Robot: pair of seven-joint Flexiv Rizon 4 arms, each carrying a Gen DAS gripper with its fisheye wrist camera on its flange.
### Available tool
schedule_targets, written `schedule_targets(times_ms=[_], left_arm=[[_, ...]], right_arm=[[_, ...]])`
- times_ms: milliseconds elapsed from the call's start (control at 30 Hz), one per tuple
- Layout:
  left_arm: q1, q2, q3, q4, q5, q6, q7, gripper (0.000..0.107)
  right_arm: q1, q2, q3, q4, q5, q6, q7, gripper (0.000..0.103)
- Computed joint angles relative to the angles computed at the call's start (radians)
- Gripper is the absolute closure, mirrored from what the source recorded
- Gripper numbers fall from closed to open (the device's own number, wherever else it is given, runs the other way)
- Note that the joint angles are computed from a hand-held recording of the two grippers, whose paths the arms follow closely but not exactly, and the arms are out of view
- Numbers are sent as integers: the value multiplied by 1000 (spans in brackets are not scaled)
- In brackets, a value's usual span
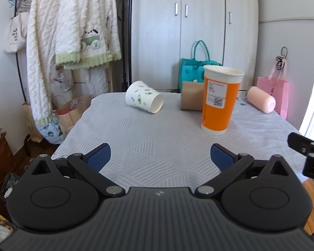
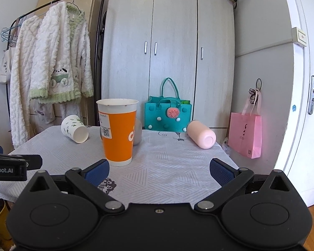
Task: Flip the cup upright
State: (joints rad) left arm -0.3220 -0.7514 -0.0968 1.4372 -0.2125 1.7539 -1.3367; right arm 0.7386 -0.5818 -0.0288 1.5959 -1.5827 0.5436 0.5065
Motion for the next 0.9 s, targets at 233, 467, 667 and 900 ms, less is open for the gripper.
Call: schedule_targets(times_ms=[233, 467, 667, 900], left_arm=[[-58, -5, 88, -3, -13, 25, -14, 4], [-53, 2, 81, 7, -23, 35, -16, 4], [-41, 4, 65, 11, -20, 37, -6, 4], [-31, 6, 53, 17, -12, 44, 1, 4]], right_arm=[[8, -6, 0, -8, 18, -14, -11, 0], [23, -18, -3, -26, 55, -48, -30, 0], [32, -22, -7, -35, 78, -64, -33, 0], [40, -25, -11, -40, 92, -79, -38, 0]])
